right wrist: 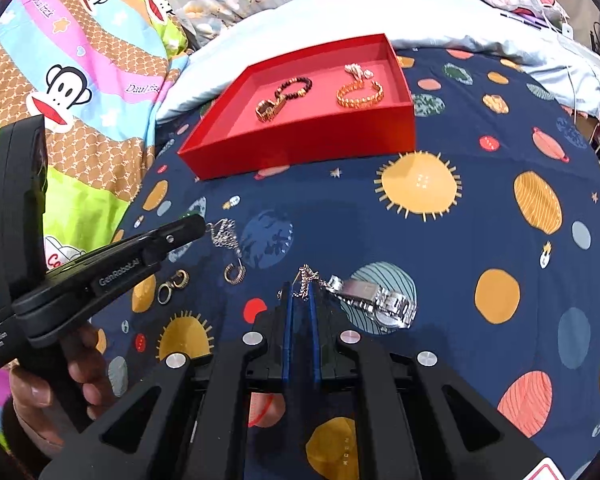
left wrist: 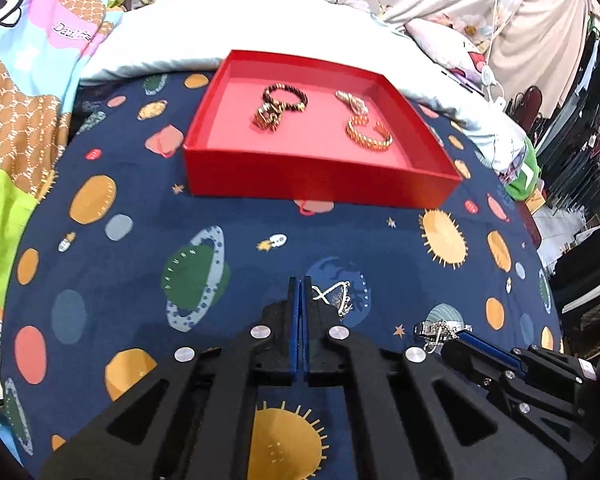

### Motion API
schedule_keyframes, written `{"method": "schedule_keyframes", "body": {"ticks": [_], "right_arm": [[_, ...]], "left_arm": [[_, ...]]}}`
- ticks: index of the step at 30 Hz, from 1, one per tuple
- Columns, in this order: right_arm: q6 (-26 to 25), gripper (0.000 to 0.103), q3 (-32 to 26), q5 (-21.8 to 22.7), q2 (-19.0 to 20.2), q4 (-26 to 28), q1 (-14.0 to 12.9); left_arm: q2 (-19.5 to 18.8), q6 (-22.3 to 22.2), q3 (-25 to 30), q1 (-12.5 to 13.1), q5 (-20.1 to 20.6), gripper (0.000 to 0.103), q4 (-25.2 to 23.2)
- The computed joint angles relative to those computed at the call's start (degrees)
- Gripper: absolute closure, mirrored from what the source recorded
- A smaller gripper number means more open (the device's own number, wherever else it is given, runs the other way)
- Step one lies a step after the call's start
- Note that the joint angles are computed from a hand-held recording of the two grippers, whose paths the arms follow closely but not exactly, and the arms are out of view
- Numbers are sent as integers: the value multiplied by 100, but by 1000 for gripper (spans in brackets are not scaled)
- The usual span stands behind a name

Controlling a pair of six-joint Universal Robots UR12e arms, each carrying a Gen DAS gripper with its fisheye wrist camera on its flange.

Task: Organize jewelry
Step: 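Carry the ring and chain into the red tray and open both tools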

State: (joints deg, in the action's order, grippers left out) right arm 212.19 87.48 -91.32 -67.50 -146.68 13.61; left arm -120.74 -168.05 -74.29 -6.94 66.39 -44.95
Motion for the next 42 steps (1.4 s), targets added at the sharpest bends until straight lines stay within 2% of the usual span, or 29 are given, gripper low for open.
{"method": "schedule_keyframes", "body": {"ticks": [10, 16, 28, 37, 42], "right_arm": [[-180, 96, -131, -198, -34, -209, 18], [-371, 96, -331, -341, 26, -364, -46], [-706, 96, -1109, -451, 475, -402, -325], [-659, 96, -1523, -247, 856, -96, -459], [-625, 96, -1654, -182, 1020, 129, -514]], "left_arm": [[100, -81, 41, 80, -169, 103, 201], [19, -152, 267, 83, -157, 103, 356], [-618, -296, 1350, -70, 115, 103, 467], [-1159, -324, 2131, -188, 326, 103, 59], [-1357, -271, 2381, -237, 434, 103, -185]]}}
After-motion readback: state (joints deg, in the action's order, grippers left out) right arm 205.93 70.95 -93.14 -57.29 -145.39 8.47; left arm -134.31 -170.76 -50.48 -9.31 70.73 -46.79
